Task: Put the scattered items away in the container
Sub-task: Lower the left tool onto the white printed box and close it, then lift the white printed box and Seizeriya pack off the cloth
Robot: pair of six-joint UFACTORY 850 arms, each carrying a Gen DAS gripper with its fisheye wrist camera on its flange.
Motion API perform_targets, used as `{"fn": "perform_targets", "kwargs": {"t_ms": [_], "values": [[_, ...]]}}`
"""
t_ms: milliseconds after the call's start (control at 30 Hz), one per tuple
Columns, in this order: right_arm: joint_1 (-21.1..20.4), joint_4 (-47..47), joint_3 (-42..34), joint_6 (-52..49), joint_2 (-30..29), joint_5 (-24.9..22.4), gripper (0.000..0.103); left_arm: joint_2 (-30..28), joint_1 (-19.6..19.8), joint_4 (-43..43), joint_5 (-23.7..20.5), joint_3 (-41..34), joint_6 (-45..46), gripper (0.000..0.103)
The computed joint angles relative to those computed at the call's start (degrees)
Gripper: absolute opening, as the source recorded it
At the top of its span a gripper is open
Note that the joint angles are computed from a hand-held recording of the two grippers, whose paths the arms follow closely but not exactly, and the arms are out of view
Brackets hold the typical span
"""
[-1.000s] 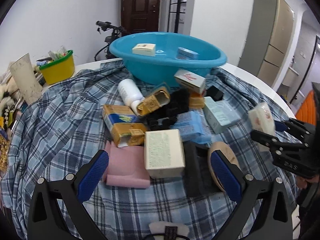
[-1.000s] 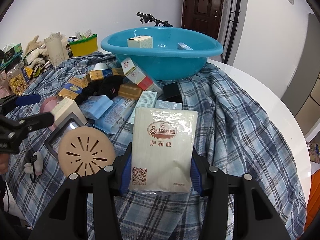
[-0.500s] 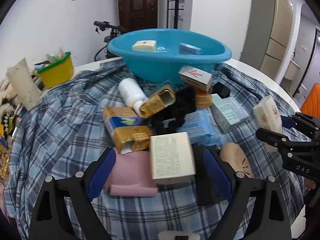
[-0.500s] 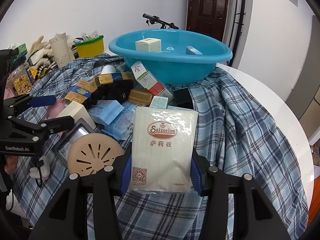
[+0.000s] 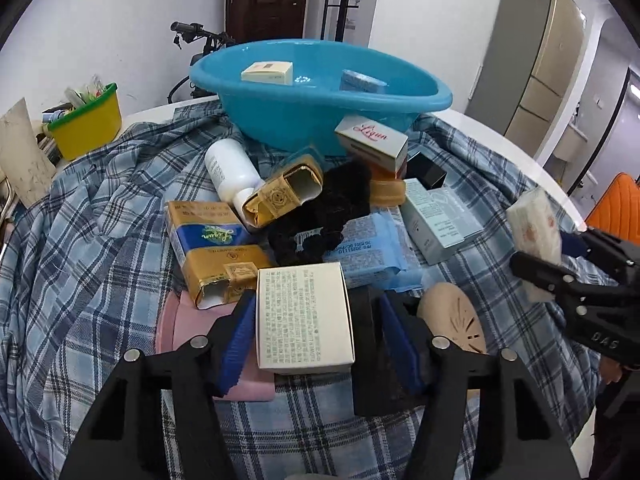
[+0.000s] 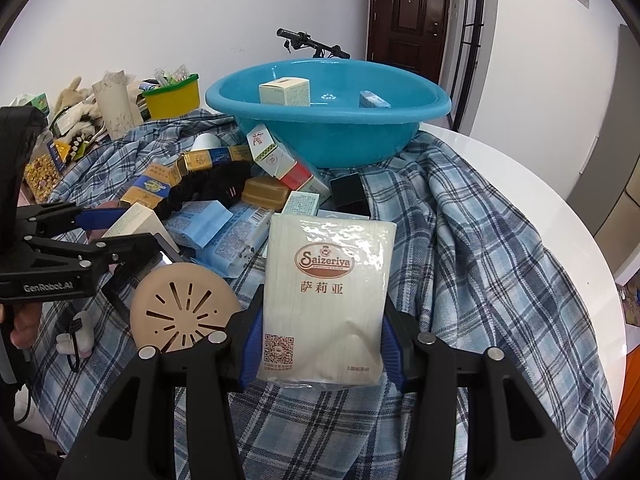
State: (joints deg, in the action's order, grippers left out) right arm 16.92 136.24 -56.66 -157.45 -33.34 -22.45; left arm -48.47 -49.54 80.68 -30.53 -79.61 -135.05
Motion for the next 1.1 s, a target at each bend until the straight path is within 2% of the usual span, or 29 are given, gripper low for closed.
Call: {"fn": "perform_targets", "kwargs": {"t_ms": [267,367,400,467,500,600,733,933,1033,1100], "values": [[0.5,-0.7,0.2,0.4,0.1,-0.6,0.048,2.4,-0.6,1.0,-3.2,2.1,-2.1,0.064],[0.5,-0.5,0.4,0.1,0.5,-0.8,0.048,1.5,-0.4,-3.3,-4.1,0.8,3.4,0.063],[0.5,-0.4,0.6,0.0,0.6,-0.8,0.048,1.2,-0.3,-4.0,-3.8,0.4,4.4,0.060],[0.4,-0.4,0.8,-0.1,0.8,-0.9,0.048,0.6,0.1,-4.2,-1.9,0.0,5.1,0.048],[0.3,-0.3,0.8,-0.2,0.9,-0.9,0.048,0.0,0.3,-5.3,-1.1,-0.6,6.5,0.047],[0.1,-0.1,1.0,-0.5,1.2,-1.0,0.048,-1.2,0.1,-6.3,-1.3,-1.9,8.2,0.047],[-0.1,-0.3,1.1,-0.2,1.3,-1.2,0.048,-2.6,0.7,-10.4,0.8,-3.4,12.7,0.047],[-0.3,-0.8,1.0,0.4,1.0,-1.1,0.048,-2.7,0.6,-7.9,0.4,-3.1,9.7,0.045],[-0.3,-0.2,1.2,0.2,1.1,-1.2,0.048,-2.9,0.2,-9.4,-1.2,-3.8,11.0,0.044],[-0.1,0.6,1.5,-0.3,1.2,-1.4,0.048,-3.2,-0.4,-10.2,-3.7,-4.5,12.0,0.044]]}}
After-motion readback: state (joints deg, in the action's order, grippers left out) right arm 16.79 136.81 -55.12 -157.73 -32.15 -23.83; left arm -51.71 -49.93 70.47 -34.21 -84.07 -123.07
